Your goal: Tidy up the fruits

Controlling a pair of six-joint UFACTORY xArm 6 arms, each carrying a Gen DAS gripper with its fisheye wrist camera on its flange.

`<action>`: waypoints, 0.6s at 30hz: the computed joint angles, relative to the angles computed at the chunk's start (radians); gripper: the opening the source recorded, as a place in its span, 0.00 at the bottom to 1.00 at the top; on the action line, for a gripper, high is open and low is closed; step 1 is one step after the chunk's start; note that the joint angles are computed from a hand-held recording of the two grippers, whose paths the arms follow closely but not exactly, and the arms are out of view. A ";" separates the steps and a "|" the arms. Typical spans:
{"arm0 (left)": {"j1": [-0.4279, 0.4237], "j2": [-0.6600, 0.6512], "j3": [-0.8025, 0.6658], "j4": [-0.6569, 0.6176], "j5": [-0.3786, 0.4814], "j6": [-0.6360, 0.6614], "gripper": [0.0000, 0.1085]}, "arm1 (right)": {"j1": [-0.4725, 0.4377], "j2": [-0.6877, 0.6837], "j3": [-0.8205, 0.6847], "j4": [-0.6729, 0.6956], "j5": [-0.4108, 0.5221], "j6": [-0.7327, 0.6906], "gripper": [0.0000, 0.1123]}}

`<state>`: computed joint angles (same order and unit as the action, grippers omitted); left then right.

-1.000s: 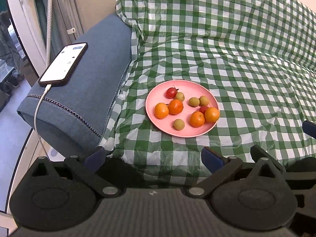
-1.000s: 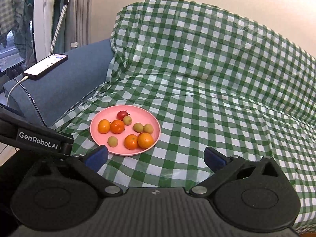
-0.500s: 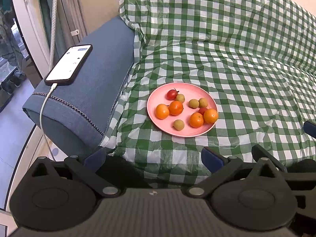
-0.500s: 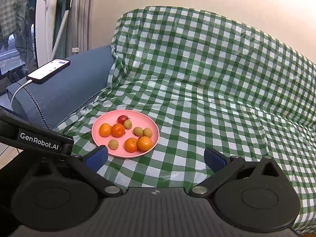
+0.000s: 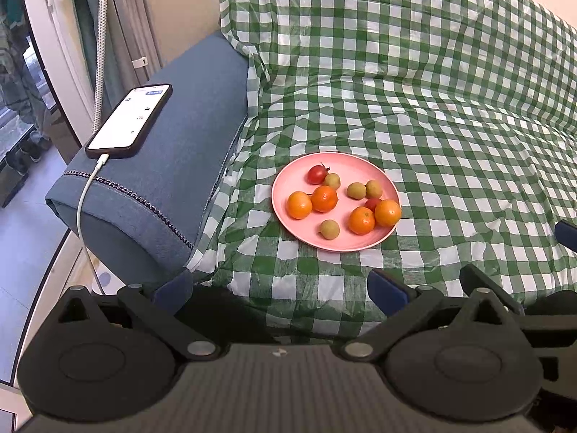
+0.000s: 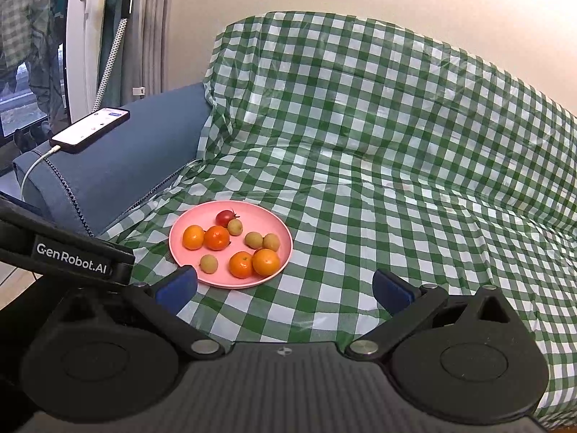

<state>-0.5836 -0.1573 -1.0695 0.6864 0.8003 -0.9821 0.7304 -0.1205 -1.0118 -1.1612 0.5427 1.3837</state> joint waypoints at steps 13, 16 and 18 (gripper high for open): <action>0.001 -0.004 0.003 0.006 0.001 0.001 0.95 | -0.006 -0.007 0.007 0.005 -0.010 -0.008 0.91; 0.001 -0.005 0.004 0.008 0.000 0.002 0.95 | -0.005 -0.006 0.007 0.001 -0.008 -0.005 0.91; 0.001 -0.009 0.007 0.010 0.000 0.001 0.95 | -0.007 -0.008 0.009 0.002 -0.011 -0.005 0.91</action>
<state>-0.5826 -0.1659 -1.0625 0.6969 0.8002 -0.9813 0.7234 -0.1284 -1.0033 -1.1592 0.5318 1.3782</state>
